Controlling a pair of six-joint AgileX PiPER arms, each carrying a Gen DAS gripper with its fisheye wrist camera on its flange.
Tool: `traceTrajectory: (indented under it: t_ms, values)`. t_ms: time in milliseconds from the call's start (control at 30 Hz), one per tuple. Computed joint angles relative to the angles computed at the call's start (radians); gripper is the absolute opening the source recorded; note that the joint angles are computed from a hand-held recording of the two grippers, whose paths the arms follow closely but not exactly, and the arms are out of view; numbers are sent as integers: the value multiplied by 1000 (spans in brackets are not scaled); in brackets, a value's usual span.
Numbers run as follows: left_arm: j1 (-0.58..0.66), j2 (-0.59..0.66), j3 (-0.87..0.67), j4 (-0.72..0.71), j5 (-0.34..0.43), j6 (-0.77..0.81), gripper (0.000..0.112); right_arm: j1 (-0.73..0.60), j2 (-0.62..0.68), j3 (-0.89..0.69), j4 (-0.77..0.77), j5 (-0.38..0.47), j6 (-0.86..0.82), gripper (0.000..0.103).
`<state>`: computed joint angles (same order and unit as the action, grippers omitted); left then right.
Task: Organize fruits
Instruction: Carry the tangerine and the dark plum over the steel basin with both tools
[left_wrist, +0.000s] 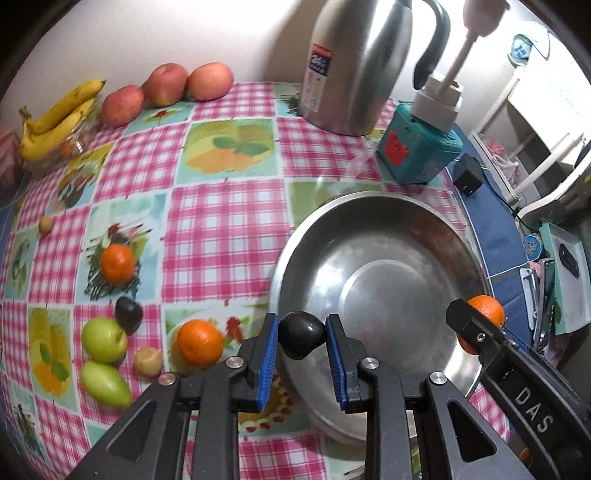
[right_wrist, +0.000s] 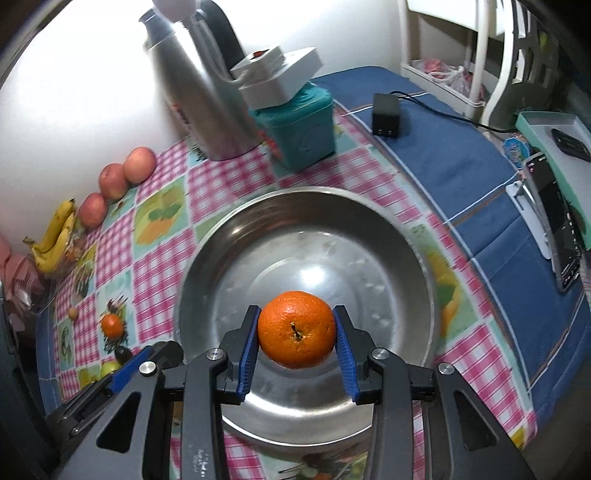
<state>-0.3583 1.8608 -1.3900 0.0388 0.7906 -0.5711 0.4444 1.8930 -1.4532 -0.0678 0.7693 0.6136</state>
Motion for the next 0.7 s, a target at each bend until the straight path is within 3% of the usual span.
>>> traceTrajectory:
  t_ms: [700]
  values:
    - [-48, 128, -95, 8, 33, -43, 28, -69, 73, -37, 12, 78, -23, 41]
